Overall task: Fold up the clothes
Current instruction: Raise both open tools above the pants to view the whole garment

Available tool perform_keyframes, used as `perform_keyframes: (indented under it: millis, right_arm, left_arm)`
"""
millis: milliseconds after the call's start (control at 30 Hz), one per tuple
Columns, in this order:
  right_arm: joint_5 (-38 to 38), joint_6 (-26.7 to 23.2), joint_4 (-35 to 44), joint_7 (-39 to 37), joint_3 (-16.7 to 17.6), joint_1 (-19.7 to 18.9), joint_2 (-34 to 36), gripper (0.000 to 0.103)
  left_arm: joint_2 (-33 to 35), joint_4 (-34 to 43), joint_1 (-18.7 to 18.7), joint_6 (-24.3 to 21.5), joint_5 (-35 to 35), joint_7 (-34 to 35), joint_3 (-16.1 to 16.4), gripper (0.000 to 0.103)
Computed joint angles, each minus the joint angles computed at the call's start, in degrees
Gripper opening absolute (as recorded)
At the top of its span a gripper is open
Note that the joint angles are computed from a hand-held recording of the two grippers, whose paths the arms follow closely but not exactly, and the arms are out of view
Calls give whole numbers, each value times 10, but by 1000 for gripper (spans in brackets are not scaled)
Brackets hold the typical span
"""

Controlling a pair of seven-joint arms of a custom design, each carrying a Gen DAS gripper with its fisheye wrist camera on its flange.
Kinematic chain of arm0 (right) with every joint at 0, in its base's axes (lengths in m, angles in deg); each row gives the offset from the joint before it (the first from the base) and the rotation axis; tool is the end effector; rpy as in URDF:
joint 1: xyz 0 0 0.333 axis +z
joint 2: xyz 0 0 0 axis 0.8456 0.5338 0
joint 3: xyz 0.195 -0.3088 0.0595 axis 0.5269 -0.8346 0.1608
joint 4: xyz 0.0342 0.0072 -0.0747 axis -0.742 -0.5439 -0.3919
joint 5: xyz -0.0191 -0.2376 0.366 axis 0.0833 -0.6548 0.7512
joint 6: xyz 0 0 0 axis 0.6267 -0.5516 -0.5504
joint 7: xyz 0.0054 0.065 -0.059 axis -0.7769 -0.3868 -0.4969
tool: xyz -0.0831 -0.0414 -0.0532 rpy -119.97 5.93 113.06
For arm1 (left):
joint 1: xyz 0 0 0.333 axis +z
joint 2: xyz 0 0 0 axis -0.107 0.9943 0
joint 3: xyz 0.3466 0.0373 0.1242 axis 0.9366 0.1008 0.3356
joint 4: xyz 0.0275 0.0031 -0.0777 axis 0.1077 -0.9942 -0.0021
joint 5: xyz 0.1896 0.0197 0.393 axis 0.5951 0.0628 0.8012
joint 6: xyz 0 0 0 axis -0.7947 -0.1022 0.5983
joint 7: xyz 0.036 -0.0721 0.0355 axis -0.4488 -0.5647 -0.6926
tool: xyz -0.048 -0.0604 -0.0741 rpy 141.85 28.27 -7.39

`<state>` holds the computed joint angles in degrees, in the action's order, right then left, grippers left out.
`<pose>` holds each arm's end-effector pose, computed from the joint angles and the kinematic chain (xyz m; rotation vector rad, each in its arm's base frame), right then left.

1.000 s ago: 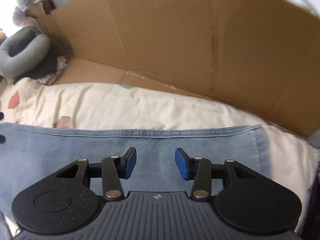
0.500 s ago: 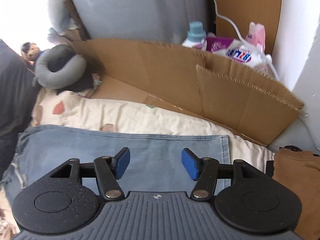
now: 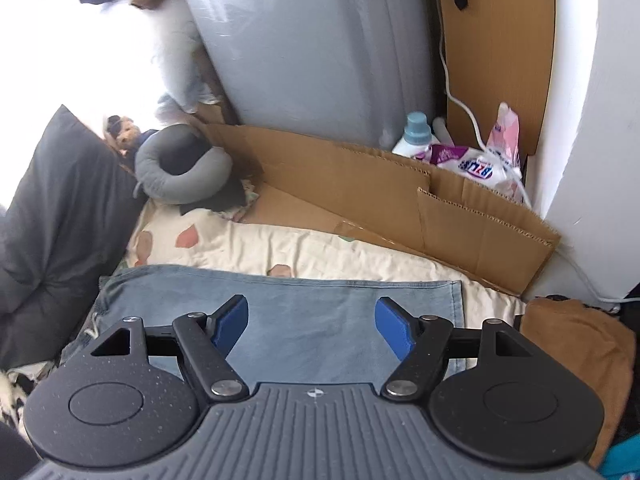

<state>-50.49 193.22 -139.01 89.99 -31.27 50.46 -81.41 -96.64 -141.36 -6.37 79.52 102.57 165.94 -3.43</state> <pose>0.6194 -0.1298 0.7009 -1.9935 1.4090 -0.2041 0.4507 -0.0209 0.7975 -1.7366 1.9276 -0.2431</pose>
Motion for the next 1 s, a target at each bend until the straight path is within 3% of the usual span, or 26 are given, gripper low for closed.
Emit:
perform_keyframes:
  millis: [300, 567, 1000]
  right_arm:
    - [-40, -24, -16, 12, -9, 6, -76, 81]
    - [-16, -25, -73, -1, -27, 18, -133, 82]
    - [8, 27, -222, -10, -40, 26, -200, 83]
  left_arm:
    - [-103, -70, 12, 0, -30, -43, 29, 89]
    - [-184, -152, -3, 9, -40, -66, 33, 89]
    - [-309, -276, 18, 11, -12, -126, 43, 89]
